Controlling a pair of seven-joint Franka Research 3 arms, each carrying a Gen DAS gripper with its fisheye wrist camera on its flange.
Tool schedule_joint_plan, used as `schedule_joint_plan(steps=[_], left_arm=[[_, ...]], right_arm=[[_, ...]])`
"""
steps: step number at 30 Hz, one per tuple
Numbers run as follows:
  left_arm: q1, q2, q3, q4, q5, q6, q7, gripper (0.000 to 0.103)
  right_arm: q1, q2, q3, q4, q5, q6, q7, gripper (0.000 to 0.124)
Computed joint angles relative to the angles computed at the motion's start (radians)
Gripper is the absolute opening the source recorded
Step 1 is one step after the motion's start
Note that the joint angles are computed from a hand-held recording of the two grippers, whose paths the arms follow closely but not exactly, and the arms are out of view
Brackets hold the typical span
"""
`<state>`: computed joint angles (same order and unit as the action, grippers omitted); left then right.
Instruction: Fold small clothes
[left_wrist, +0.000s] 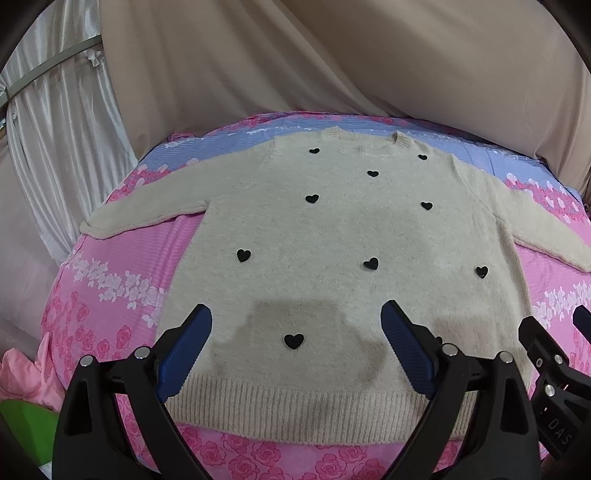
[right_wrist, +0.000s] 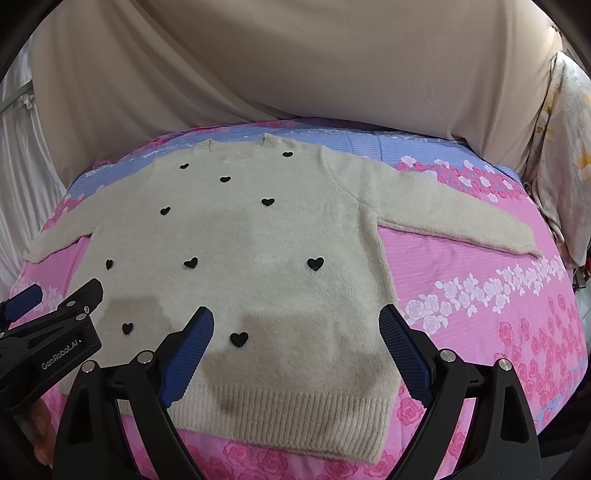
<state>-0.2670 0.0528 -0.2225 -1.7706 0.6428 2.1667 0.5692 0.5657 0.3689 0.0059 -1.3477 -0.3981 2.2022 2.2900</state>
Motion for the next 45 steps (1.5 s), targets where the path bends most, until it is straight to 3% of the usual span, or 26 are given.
schedule_joint_plan(steps=[45], left_arm=[[-0.008,0.020,0.003,0.007,-0.002,-0.001,0.010,0.091]], right_arm=[[-0.009,0.001,0.000,-0.006,0.013,0.003,-0.019,0.090]])
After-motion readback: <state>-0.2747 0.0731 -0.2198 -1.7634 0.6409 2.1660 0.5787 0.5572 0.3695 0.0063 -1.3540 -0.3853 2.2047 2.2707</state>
